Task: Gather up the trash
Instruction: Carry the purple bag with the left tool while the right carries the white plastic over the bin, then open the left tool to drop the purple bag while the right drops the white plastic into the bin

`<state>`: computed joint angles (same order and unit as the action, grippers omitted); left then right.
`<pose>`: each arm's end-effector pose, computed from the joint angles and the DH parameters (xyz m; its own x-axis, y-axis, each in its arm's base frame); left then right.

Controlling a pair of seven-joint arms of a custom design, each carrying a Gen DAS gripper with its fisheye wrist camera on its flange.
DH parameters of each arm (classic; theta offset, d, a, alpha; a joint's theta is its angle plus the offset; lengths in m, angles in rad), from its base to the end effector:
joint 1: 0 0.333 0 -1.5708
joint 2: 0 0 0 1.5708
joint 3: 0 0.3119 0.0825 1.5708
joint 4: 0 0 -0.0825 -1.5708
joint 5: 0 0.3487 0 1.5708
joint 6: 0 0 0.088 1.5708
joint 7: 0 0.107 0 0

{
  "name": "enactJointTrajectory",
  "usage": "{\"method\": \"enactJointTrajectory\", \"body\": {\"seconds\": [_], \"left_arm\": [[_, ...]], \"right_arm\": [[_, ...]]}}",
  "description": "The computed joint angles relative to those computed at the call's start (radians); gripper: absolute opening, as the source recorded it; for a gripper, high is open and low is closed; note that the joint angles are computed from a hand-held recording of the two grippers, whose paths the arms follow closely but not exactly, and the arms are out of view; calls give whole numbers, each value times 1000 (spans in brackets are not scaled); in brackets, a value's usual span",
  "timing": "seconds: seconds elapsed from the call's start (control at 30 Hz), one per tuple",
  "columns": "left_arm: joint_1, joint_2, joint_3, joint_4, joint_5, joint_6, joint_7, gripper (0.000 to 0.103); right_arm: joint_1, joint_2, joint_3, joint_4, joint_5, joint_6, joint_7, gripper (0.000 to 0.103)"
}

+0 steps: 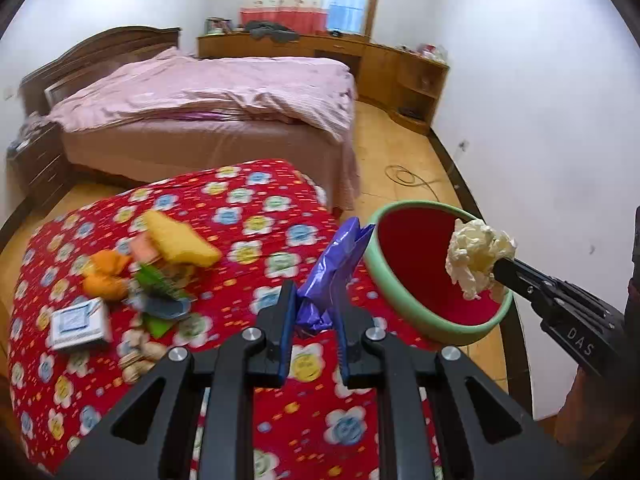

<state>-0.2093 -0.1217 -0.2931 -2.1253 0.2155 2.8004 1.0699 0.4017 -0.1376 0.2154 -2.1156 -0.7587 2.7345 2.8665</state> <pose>0.4598 -0.2721 0.5652 -0.2376 -0.9628 0.1288 -0.7003 0.0779 -0.7096 0.4103 0.3305 0.5613 0.0354 -0.9699 -0.2410 -0.6468 0.1616 -0.7454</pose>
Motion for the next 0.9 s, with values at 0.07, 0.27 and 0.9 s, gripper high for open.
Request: {"method": "enactJointTrajectory", "body": {"seconds": [0.07,0.27,0.9], "left_arm": [[-11,43,-6,41,6,-7,11,17],[-83,178,11,169,6,-43,60,17],[-250,422,105,410,36,-116,122,29]], "right_arm": [[-9,-15,-8,-23,1,-3,9,10],[-44,-38,-28,-82,33,3,4,10],[-120,-25,-76,-191,153,69,-50,14]]}}
